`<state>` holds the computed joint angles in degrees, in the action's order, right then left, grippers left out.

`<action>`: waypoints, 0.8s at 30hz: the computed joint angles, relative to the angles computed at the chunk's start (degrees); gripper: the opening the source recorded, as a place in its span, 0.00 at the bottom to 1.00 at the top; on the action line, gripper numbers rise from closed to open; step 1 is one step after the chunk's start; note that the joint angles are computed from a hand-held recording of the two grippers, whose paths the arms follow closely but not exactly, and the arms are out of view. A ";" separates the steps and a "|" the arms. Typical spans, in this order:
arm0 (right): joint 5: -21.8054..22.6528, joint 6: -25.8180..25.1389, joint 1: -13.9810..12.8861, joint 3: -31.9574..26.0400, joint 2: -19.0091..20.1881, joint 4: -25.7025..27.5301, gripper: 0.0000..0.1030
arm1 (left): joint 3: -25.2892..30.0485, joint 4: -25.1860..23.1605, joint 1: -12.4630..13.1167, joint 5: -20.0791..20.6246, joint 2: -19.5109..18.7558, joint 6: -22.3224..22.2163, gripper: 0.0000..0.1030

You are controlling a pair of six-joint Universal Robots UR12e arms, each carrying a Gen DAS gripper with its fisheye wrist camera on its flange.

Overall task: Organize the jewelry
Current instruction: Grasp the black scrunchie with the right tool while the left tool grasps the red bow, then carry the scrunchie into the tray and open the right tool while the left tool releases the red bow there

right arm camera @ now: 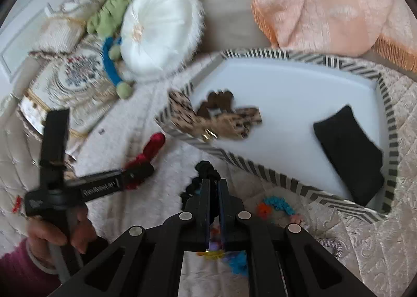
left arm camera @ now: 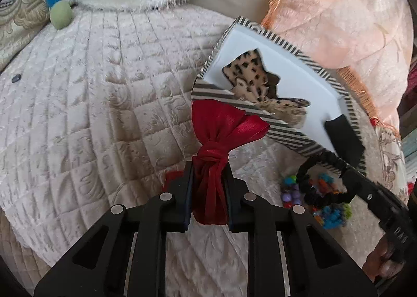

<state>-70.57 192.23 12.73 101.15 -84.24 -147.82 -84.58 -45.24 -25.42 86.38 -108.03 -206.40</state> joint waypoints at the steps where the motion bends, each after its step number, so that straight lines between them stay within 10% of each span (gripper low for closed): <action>1: 0.02 0.23 -0.01 0.08 -0.37 -0.59 0.05 | -0.15 0.31 -0.08 -0.12 0.33 0.08 0.18; 24: -4.73 1.68 -0.23 2.78 -5.98 -4.10 0.05 | 1.41 3.21 -3.87 6.98 2.42 4.46 0.18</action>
<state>-75.30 193.91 12.50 103.93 -90.22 -151.92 -83.17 -42.03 -29.29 93.36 -105.61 -201.94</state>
